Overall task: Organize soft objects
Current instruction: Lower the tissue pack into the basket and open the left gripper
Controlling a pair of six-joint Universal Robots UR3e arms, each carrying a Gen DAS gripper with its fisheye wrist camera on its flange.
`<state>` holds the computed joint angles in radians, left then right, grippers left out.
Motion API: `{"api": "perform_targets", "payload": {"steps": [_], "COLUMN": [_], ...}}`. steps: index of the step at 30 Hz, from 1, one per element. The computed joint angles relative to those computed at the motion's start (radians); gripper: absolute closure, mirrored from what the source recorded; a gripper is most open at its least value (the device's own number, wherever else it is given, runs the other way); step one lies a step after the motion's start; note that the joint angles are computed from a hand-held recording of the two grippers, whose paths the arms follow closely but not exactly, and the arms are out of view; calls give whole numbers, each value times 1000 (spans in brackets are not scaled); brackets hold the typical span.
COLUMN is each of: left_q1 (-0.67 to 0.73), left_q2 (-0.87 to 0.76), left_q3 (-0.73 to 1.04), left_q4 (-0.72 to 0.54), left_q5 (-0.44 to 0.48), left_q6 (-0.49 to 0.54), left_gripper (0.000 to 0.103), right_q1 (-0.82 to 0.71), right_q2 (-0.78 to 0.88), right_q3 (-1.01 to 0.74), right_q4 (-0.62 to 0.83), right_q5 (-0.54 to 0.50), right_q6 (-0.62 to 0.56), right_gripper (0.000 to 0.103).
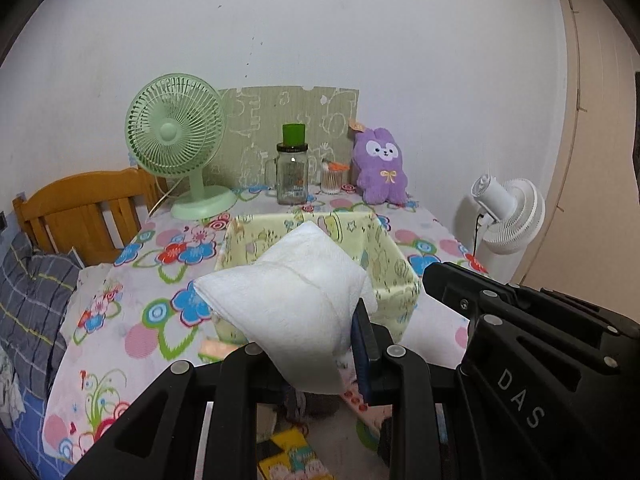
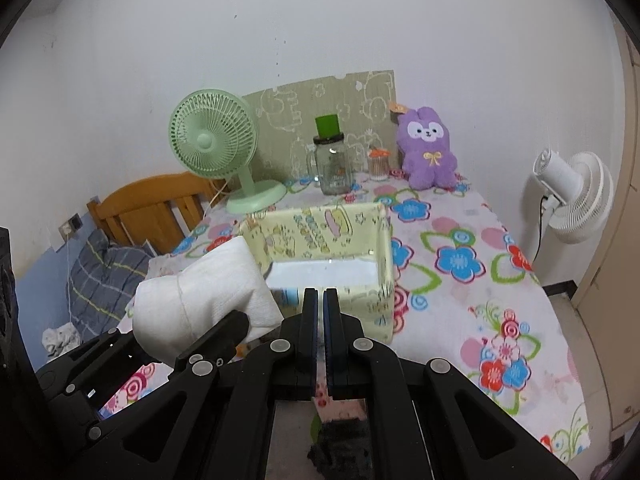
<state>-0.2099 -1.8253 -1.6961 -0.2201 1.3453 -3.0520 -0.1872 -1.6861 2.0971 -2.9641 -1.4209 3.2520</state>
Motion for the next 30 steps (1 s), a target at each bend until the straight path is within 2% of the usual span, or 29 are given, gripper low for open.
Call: {"api": "perform_targets", "payload": {"steps": [17,22,30], "left_q1": [-4,-1,4], "left_q2": [-238,-326,-443], "left_q3": [327,447,609], "left_q4": [-84,-136,-234], "left_q5": [10,9,8], "left_q6": [-11,-17,-30], "left_gripper": [80,80,78], "right_q1": [15,25,32], "right_q2": [259,343,469], "right_q3": [-281,-371,-507], "right_q4": [24,42,94], "right_q5": [-43,-61,-32], "right_q6": [7,0,-13], "right_gripper": [96,96,96]}}
